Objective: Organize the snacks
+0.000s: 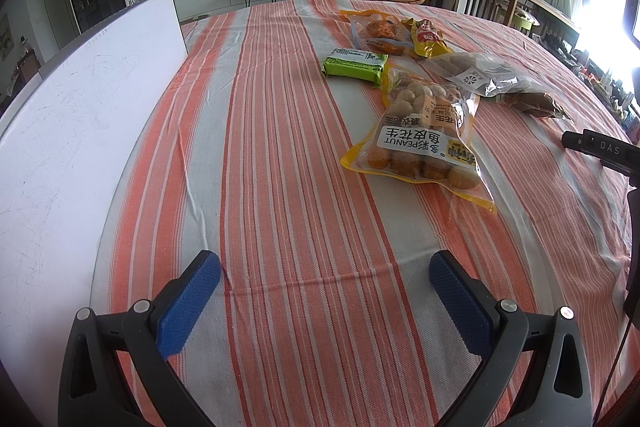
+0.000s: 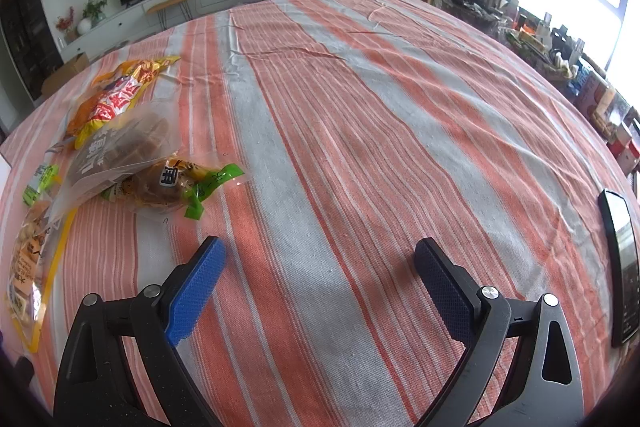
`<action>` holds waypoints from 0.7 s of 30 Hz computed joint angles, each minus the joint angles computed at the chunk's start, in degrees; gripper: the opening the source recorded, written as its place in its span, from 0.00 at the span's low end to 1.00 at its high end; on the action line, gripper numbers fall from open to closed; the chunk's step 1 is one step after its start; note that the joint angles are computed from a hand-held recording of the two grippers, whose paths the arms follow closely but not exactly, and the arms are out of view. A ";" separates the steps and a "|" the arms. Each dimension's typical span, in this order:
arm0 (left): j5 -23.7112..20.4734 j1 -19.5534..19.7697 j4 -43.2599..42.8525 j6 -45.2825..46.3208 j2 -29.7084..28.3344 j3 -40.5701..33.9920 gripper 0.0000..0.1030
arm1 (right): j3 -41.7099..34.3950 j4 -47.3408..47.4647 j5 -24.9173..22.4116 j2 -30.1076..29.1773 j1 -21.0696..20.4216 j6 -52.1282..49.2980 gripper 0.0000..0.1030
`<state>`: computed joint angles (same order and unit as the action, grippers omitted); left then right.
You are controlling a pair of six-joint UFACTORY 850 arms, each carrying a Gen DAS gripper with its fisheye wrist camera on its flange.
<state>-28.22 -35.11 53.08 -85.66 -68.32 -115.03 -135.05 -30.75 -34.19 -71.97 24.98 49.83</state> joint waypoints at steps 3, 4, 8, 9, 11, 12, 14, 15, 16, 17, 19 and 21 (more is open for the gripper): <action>-0.04 -0.04 -0.04 0.02 0.08 0.05 1.00 | -0.03 0.03 -0.04 0.00 0.02 -0.01 0.94; 0.05 0.02 0.00 -0.01 -0.01 0.00 1.00 | -0.05 0.02 -0.02 -0.02 0.00 -0.03 0.94; -0.06 -0.02 -0.08 0.03 0.06 0.00 1.00 | -0.05 0.03 -0.02 -0.03 -0.01 -0.04 0.94; -0.09 -0.01 -0.13 0.05 0.03 -0.07 1.00 | -0.05 0.04 -0.04 -0.01 0.00 -0.04 0.94; -0.59 -0.14 -0.61 0.31 0.44 -0.06 1.00 | -0.03 0.04 -0.01 -0.01 -0.01 -0.05 0.94; -0.69 0.02 -1.18 1.03 0.04 -0.88 1.00 | -0.01 0.06 -0.02 0.02 -0.01 -0.07 0.94; -1.61 0.31 -3.00 2.93 -0.91 -3.01 1.00 | 0.03 0.07 0.02 0.03 -0.02 -0.09 0.94; -2.66 0.46 -4.43 4.39 -2.07 -5.23 1.00 | 0.05 0.07 0.03 0.03 -0.03 -0.09 0.94; -3.59 0.51 -5.47 5.75 -3.06 -7.14 1.00 | 0.05 0.07 0.03 0.03 -0.03 -0.09 0.94; -3.81 0.54 -5.84 6.12 -3.28 -7.66 1.00 | 0.05 0.07 0.03 0.03 -0.03 -0.09 0.94; -3.74 0.57 -5.92 5.99 -3.19 -7.62 1.00 | 0.10 0.09 0.02 0.09 -0.03 -0.11 0.94; -3.78 0.59 -5.97 6.06 -3.28 -7.77 1.00 | 0.11 0.08 0.04 0.08 -0.02 -0.09 0.94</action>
<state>-32.00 -34.51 47.10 -79.60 -71.60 -122.80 -134.94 -30.67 -34.16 -71.89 24.96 49.74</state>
